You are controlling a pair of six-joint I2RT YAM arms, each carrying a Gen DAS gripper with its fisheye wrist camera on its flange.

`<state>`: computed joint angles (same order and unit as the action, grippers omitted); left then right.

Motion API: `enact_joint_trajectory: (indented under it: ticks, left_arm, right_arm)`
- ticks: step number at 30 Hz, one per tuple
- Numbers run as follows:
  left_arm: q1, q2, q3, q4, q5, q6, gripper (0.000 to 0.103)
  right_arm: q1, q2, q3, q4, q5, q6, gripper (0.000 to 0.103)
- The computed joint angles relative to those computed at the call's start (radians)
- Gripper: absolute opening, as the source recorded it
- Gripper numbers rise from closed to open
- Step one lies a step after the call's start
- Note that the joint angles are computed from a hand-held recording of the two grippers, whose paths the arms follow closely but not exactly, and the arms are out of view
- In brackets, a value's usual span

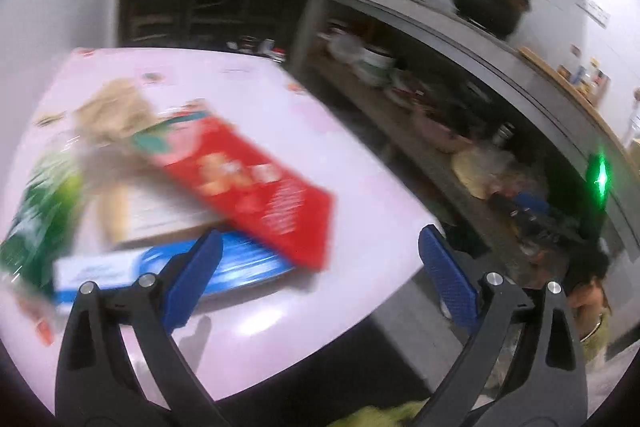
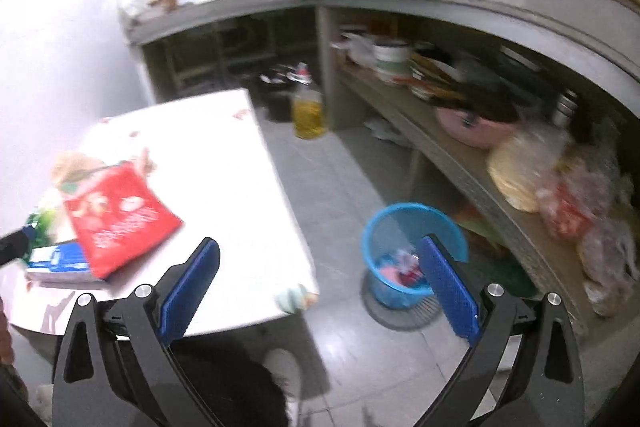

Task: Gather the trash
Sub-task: 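Move both tools back toward the table, then grasp the red snack bag with the right gripper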

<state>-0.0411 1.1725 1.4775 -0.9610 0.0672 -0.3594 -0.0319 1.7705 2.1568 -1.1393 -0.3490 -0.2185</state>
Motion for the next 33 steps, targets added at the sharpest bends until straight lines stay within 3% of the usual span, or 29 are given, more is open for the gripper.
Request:
enact_joint_trajectory:
  ticks: [8, 14, 17, 19, 22, 27, 33]
  left_arm:
    - [0.135, -0.169, -0.131, -0.037, -0.029, 0.108, 0.094]
    - [0.206, -0.206, -0.189, -0.015, -0.008, 0.151, 0.094]
    - [0.216, -0.221, -0.222, 0.010, -0.039, 0.164, 0.094]
    - [0.218, -0.228, -0.236, 0.026, -0.066, 0.173, 0.094]
    - [0.236, -0.242, -0.252, 0.048, -0.095, 0.192, 0.094]
    - [0.315, -0.248, -0.255, 0.067, -0.058, 0.214, 0.094]
    - [0.393, -0.230, -0.242, 0.094, 0.001, 0.229, 0.094]
  right_arm:
    - [0.164, 0.054, 0.109, -0.125, -0.105, -0.023, 0.096]
    - [0.321, 0.155, 0.286, -0.207, -0.160, -0.016, 0.096]
    - [0.415, 0.230, 0.402, -0.238, -0.119, -0.043, 0.087]
    - [0.482, 0.302, 0.503, -0.279, -0.061, -0.061, 0.077]
    - [0.562, 0.390, 0.622, -0.322, 0.037, -0.102, 0.070]
    - [0.650, 0.354, 0.481, -0.241, 0.183, -0.187, 0.056]
    - [0.667, 0.381, 0.501, -0.267, 0.237, -0.186, 0.035]
